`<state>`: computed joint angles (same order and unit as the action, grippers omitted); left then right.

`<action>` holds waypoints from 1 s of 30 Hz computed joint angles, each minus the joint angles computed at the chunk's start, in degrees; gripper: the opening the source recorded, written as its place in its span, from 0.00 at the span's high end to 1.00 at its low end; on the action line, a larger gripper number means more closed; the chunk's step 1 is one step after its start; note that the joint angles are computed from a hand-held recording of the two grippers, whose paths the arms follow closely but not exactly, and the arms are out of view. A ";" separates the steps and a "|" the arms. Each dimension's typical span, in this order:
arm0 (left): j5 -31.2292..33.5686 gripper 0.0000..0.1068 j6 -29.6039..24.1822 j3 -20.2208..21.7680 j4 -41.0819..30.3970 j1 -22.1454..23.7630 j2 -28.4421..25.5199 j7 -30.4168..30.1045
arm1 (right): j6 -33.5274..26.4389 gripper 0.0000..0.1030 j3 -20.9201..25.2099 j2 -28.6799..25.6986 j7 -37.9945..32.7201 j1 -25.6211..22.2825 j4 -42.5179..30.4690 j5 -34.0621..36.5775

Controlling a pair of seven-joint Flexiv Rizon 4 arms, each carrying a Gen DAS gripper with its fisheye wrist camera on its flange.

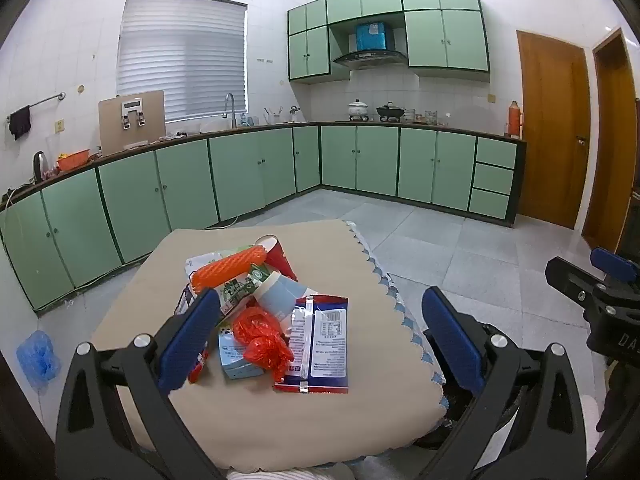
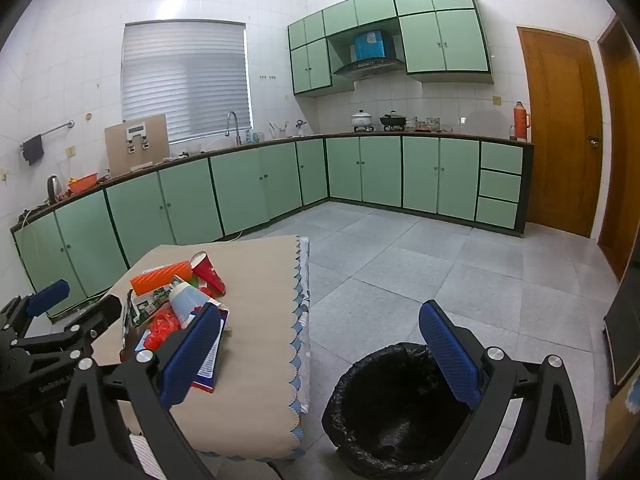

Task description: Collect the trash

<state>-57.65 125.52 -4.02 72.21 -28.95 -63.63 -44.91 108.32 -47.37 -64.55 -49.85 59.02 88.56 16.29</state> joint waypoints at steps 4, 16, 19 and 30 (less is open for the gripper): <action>-0.54 0.08 0.06 0.12 -0.39 -0.18 -0.19 0.49 | 0.02 0.06 0.10 0.04 -0.05 -0.05 -0.04 0.05; -1.30 0.08 0.47 -0.32 -0.64 -0.19 0.25 1.51 | 0.12 0.06 0.26 0.86 -0.08 0.02 0.55 -0.03; -2.56 0.08 0.38 -0.34 -0.87 -0.43 0.53 2.62 | 0.13 0.06 0.38 0.03 0.15 -0.23 -0.38 0.42; -1.93 0.08 1.24 -1.59 -0.83 0.12 0.28 2.70 | 0.53 0.06 0.60 -0.10 0.09 -0.45 -0.39 0.63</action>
<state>-59.59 126.76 -5.60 71.38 -28.82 -63.34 -42.21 108.85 -46.77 -64.65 -49.76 58.57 88.17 16.93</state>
